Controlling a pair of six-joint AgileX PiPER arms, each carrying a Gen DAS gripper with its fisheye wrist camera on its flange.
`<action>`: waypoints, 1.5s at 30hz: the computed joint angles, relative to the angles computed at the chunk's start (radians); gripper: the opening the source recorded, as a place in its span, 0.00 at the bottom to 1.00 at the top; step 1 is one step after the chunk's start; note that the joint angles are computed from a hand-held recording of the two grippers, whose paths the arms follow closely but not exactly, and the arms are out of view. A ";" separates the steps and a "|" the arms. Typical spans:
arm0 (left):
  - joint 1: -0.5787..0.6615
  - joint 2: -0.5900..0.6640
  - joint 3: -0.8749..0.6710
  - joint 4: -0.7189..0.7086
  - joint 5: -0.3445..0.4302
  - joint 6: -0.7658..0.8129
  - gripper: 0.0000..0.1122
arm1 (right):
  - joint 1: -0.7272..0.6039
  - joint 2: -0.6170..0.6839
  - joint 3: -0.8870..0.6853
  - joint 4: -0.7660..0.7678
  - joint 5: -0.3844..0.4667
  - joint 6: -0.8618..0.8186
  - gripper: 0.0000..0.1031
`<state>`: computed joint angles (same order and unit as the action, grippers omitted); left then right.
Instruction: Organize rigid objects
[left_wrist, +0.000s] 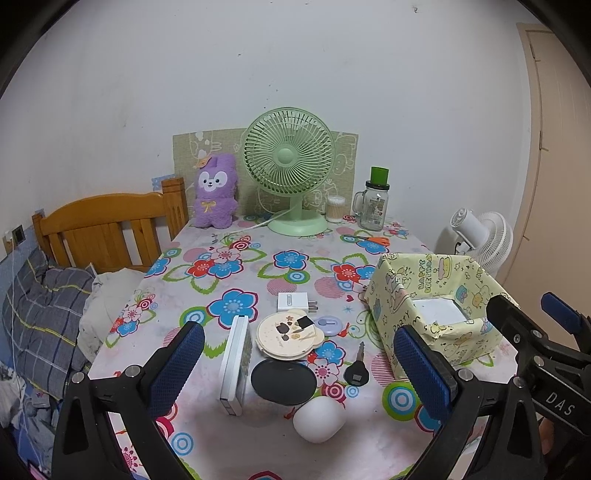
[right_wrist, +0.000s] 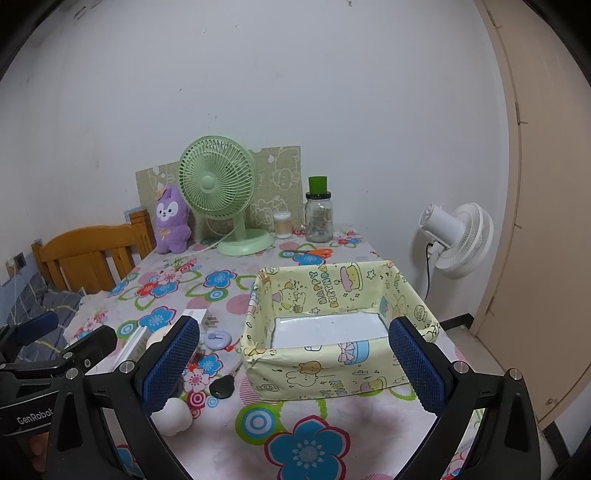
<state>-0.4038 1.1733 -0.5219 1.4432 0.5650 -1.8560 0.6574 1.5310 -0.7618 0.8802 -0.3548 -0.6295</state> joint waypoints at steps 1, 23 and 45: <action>0.001 -0.001 0.001 0.000 -0.002 0.001 0.92 | -0.001 -0.001 0.001 -0.002 0.001 0.005 1.00; 0.001 -0.005 -0.001 -0.006 0.001 0.009 0.92 | -0.001 -0.003 0.002 -0.006 -0.003 0.011 1.00; 0.033 -0.007 0.006 0.002 -0.022 0.021 0.91 | 0.019 0.009 0.000 0.026 -0.029 -0.015 0.98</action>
<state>-0.3705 1.1661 -0.5158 1.4448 0.5428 -1.8351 0.6769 1.5398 -0.7615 0.9067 -0.3837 -0.6450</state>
